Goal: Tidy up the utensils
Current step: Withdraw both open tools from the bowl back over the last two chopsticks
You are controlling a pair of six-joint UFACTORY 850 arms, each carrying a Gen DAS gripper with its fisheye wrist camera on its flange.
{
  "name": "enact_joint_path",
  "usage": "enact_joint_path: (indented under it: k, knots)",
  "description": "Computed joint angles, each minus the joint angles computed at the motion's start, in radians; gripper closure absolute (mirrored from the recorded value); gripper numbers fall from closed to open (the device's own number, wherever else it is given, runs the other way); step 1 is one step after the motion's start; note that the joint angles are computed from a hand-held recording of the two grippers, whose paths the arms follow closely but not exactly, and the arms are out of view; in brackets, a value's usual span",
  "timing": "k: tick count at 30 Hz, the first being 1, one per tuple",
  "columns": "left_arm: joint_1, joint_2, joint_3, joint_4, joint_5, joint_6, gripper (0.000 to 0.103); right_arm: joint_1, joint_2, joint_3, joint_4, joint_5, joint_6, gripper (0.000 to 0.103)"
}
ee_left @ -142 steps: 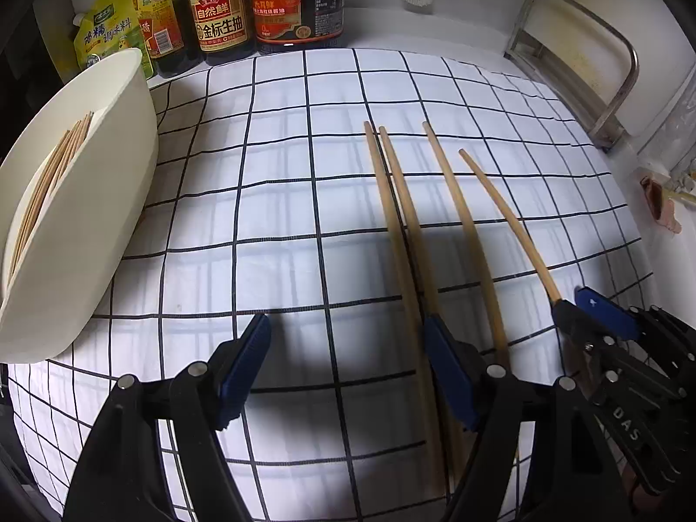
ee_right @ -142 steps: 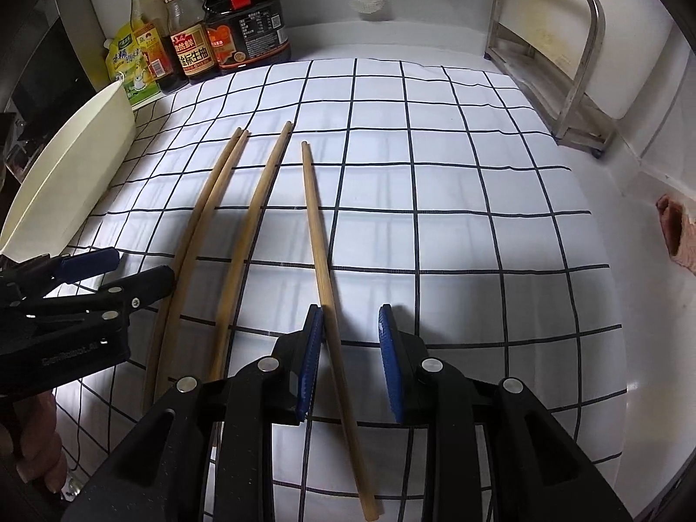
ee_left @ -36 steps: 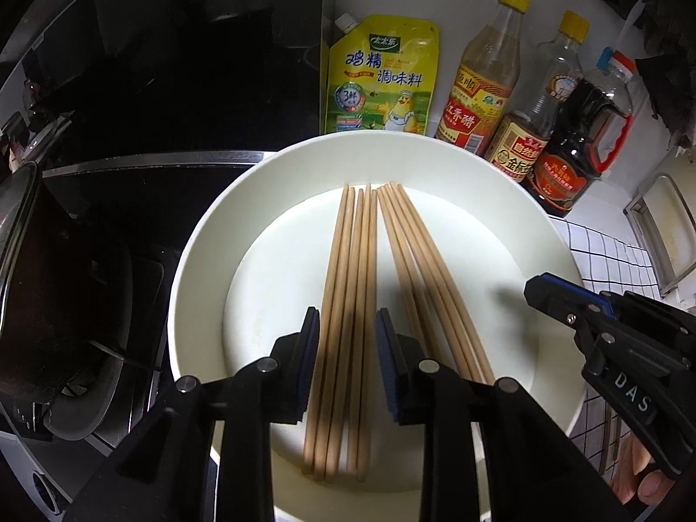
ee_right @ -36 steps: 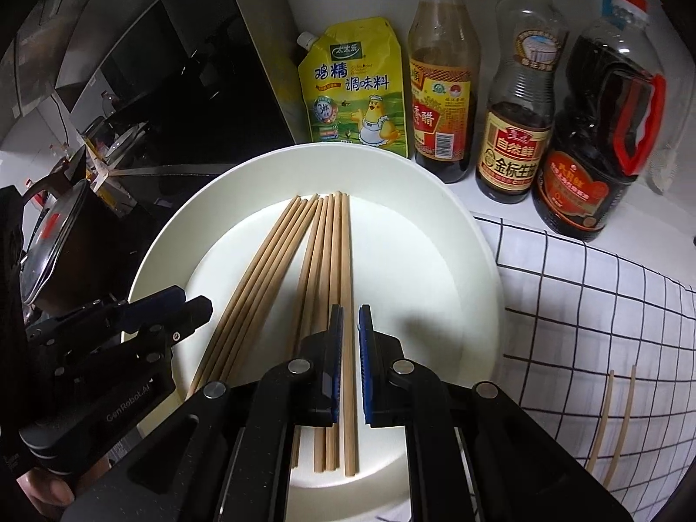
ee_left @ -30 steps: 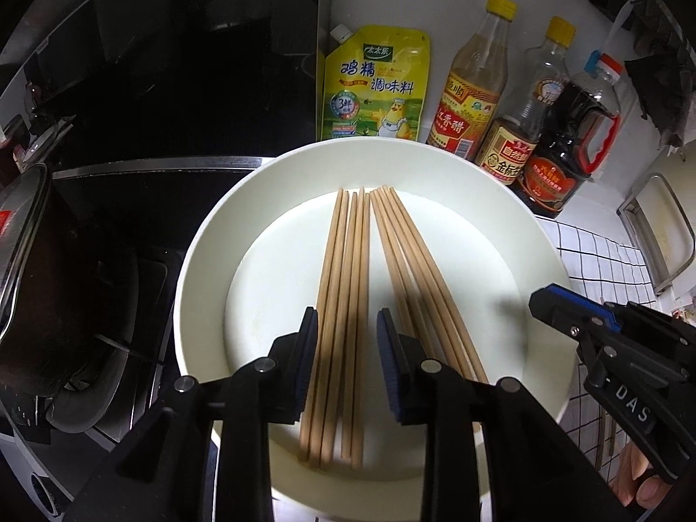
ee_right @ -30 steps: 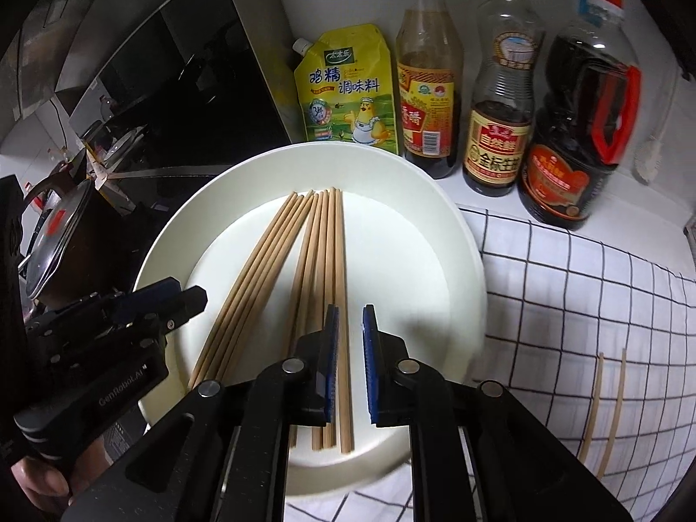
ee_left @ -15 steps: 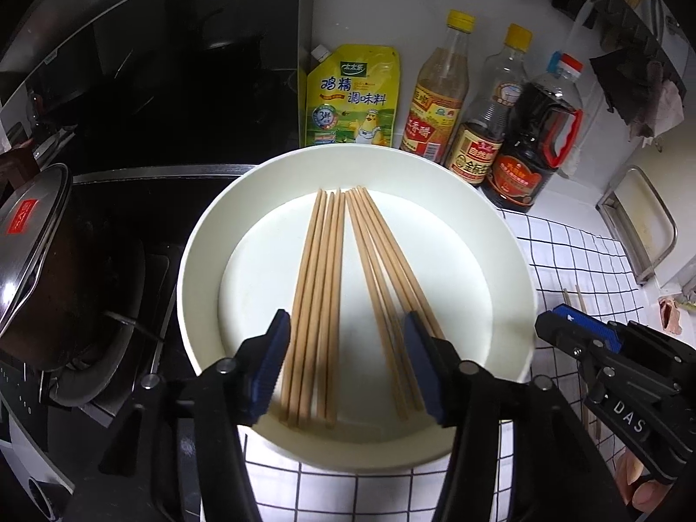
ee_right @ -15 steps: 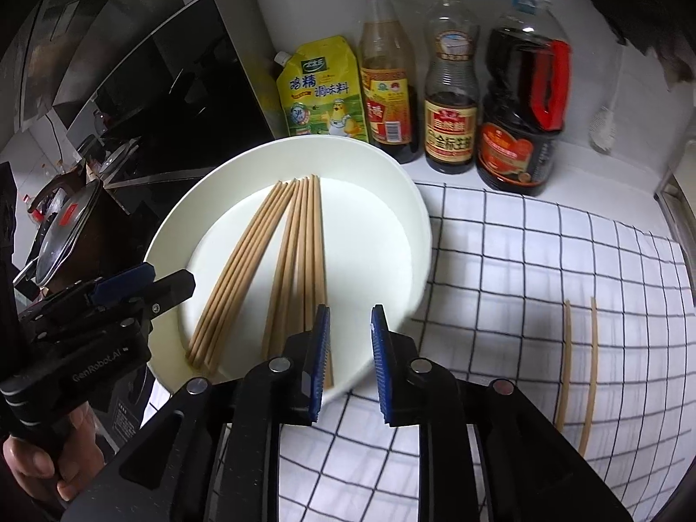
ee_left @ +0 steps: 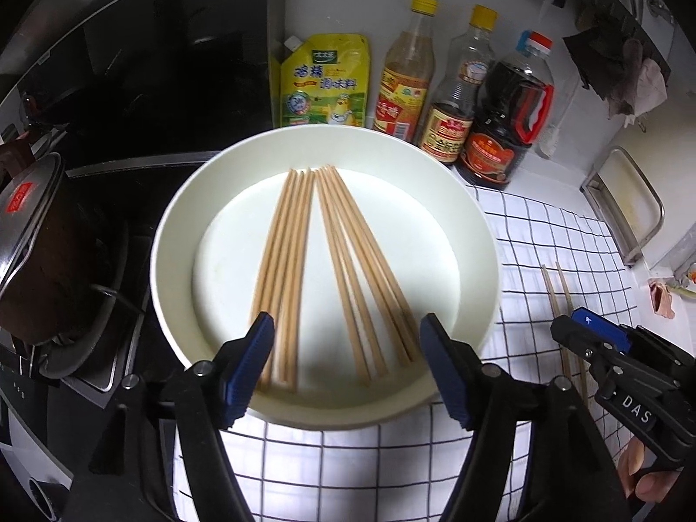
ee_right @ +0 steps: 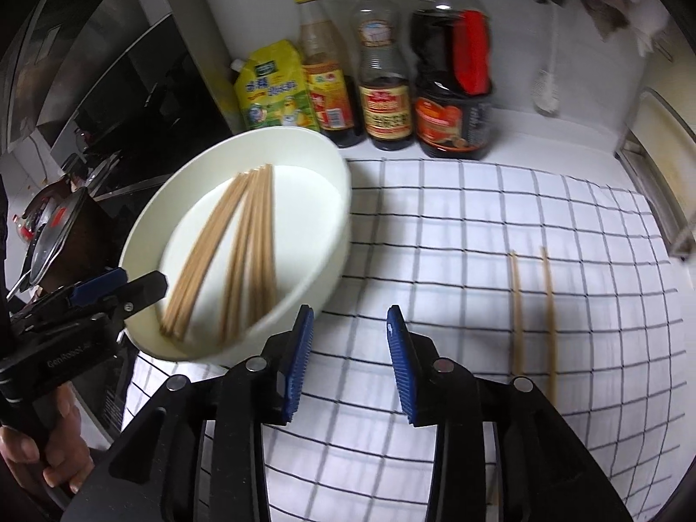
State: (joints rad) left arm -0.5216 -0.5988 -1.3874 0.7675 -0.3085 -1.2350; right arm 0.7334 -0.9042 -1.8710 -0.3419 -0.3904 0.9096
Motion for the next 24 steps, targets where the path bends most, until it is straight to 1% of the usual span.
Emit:
enact_joint_path:
  k: [7,12,18,21,24]
  knots:
    - [-0.040,-0.013,-0.011,-0.027,0.012,0.016,0.031,-0.017,0.092,0.183,-0.132,0.025,0.154,0.066]
    - [-0.075,-0.029,-0.038,-0.009,0.003,0.003,0.030,-0.039,0.127,0.270,-0.169,0.029,0.214,0.066]
    - [-0.115,-0.054,-0.076,-0.002,-0.008,-0.004,0.026,-0.065,0.158,0.353,-0.204,0.040,0.263,0.066]
    - [-0.130,-0.072,-0.100,-0.026,-0.017,0.018,0.026,-0.072,0.159,0.376,-0.243,0.036,0.293,0.066]
    - [-0.148,-0.092,-0.127,-0.052,-0.024,0.044,0.026,-0.082,0.153,0.390,-0.231,0.038,0.276,0.066]
